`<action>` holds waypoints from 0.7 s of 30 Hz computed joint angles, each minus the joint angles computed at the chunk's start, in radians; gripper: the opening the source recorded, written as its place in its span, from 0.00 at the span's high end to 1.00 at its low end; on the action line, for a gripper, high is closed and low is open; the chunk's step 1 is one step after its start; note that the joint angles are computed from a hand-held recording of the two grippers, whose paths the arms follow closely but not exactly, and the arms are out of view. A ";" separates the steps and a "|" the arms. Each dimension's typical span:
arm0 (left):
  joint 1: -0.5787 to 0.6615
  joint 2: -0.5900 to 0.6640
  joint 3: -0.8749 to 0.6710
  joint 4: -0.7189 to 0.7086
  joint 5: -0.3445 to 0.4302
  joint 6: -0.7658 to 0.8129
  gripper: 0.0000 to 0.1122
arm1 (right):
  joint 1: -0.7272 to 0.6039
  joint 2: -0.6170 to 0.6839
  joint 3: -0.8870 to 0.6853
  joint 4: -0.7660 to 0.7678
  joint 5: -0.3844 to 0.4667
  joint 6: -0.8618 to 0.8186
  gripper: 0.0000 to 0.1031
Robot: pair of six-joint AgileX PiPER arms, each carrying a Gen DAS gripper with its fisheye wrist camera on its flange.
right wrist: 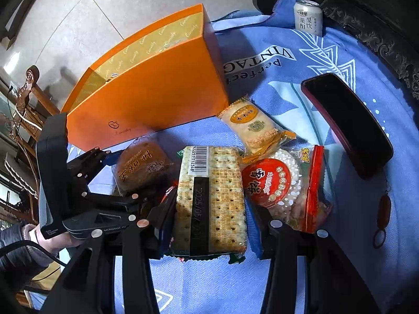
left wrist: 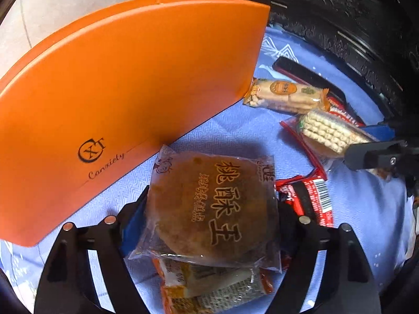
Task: Organize snacks
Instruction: 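Grasp the round pastry packet with the left tool while the right tool grasps the cracker pack, then carry the pastry packet and cracker pack into the box and open both tools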
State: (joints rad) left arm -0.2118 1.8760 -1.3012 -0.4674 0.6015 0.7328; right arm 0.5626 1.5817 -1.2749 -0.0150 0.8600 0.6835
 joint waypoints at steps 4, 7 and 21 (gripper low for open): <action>0.012 -0.077 0.060 -0.032 -0.010 0.012 0.31 | 0.010 -0.007 -0.019 -0.023 0.018 0.008 0.54; 0.030 -0.158 0.112 -0.049 -0.002 0.017 0.31 | 0.019 -0.020 -0.029 -0.039 0.031 0.016 0.54; 0.140 -0.422 0.055 -0.028 0.109 -0.238 0.30 | 0.091 0.007 -0.308 -0.147 0.115 0.017 0.54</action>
